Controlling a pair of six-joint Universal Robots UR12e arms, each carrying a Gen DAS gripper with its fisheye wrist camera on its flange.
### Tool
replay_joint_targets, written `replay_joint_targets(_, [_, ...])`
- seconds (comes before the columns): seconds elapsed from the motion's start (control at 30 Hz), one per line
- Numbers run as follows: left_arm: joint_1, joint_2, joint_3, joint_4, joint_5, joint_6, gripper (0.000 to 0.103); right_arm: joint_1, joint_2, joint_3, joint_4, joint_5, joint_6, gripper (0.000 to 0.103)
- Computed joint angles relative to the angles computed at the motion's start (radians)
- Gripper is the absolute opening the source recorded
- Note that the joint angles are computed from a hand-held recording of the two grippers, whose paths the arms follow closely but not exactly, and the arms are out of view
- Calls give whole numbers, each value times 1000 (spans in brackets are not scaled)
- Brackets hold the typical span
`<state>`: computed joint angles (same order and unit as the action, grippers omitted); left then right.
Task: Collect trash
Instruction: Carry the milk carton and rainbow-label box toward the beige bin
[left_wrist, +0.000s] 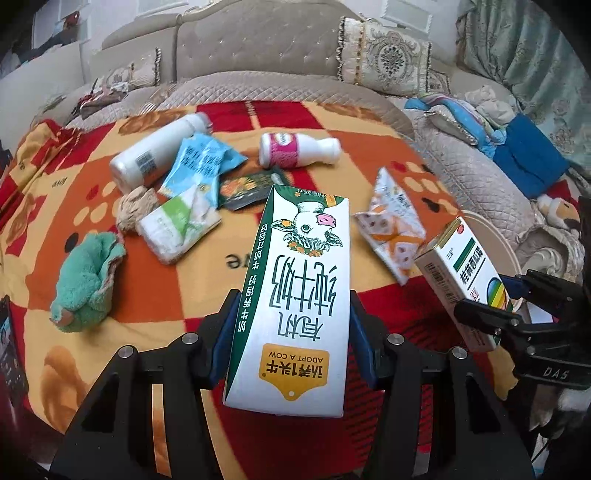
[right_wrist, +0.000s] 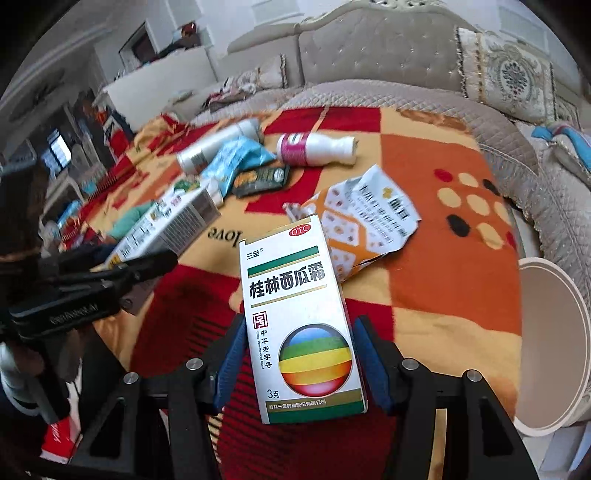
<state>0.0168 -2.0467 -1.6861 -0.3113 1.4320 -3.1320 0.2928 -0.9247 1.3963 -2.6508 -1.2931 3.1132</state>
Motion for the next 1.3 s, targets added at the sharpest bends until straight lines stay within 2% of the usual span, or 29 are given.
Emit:
replay_joint_targets(0.37, [-61,-20,49,-7,-26,33,53,-49,-51,78,-87,-41,77,56])
replay_joint_targets(0.67, [-115,-61,114,-52,-55,72,53,-98,-87,144,-122,-86,140,56])
replay_joint_targets(1.0, [-162,-107,183,-109,-80,108,53,-146,-108,192,-144,-118,207,56])
replay_joint_targets(1.3, [-185,-157,257,-186,-147,119,53,-187,-102,211,-128,-148,276,56])
